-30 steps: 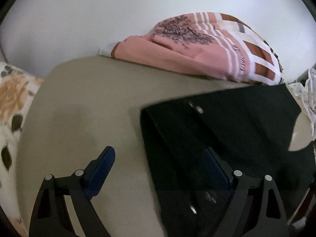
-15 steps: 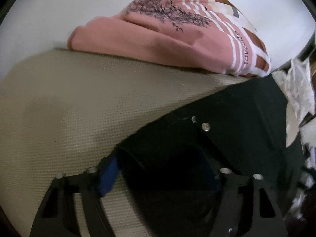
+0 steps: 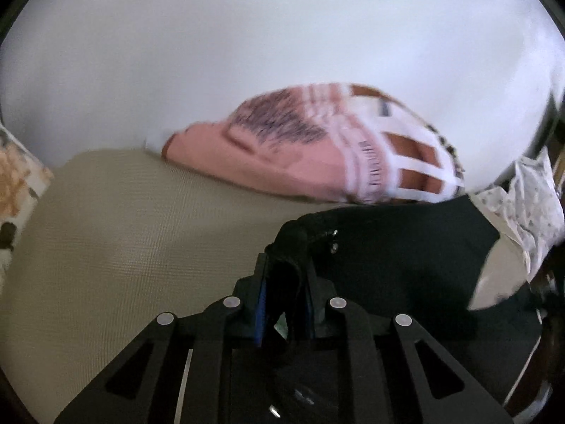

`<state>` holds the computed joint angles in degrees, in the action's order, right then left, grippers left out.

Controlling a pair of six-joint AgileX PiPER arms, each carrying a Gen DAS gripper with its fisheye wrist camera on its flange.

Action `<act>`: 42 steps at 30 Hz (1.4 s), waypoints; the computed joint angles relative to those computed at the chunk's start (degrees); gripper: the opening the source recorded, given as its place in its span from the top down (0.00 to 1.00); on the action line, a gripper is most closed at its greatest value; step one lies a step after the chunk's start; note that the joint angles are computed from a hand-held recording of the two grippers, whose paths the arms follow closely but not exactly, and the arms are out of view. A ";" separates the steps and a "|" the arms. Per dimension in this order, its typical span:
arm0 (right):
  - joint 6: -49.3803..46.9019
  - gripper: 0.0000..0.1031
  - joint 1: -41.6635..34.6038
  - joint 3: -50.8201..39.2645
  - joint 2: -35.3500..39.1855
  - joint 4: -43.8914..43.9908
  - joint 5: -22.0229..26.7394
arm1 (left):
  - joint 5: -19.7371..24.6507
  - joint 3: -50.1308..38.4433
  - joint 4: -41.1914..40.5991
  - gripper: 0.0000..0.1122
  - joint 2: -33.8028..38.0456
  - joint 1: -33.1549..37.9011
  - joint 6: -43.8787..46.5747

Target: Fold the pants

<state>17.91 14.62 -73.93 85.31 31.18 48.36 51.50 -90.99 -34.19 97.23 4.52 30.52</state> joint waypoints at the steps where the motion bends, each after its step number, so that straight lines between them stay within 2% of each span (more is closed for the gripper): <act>1: -3.38 0.23 -1.81 -1.90 2.28 4.95 0.50 | -0.56 3.07 -1.80 0.85 -3.09 0.16 1.79; 7: -12.80 0.23 -6.83 -13.81 15.21 22.54 3.08 | -4.02 15.57 -2.18 0.85 -16.54 -2.27 3.23; 12: -10.13 0.23 -10.14 -20.92 24.44 27.69 6.20 | -1.19 20.64 -3.34 0.85 -21.79 -1.84 -0.24; 14: -8.49 0.40 -10.57 -21.72 26.08 27.28 6.08 | -1.00 22.30 -2.41 0.85 -23.48 -2.15 -1.89; 15: -7.75 0.74 -10.57 -22.68 26.86 26.05 6.61 | -0.35 22.51 -2.48 0.85 -23.84 -1.88 -2.89; 16: -5.44 0.91 -10.20 -24.26 27.38 22.62 7.59 | -0.01 23.03 -2.37 0.85 -24.36 -1.72 -3.59; 20: -5.63 0.92 -7.58 -18.45 20.04 14.80 3.81 | 2.49 22.89 -0.87 0.85 -24.83 -0.69 -7.58; 24: -5.36 0.92 -2.43 -6.32 7.86 6.70 -2.27 | 6.49 24.55 0.56 0.85 -28.42 2.39 -9.06; 29: -3.86 0.92 1.91 9.93 -6.11 7.35 -4.39 | 12.51 28.72 1.71 0.85 -34.29 7.50 -8.06; 32: 1.14 0.92 6.50 17.61 -12.36 5.44 -6.39 | 15.15 31.90 2.39 0.84 -37.36 10.04 -7.74; 36: 1.46 0.92 9.54 28.76 -17.25 9.36 -9.76 | 15.45 36.73 5.46 0.84 -40.86 10.16 -8.17; 42: -8.17 0.93 10.79 38.95 -17.63 23.22 -14.95 | 13.64 41.50 15.71 0.83 -43.86 3.54 -15.73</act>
<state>9.74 25.41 -34.98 67.69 54.40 33.41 65.15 -49.49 -18.48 53.36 8.05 14.79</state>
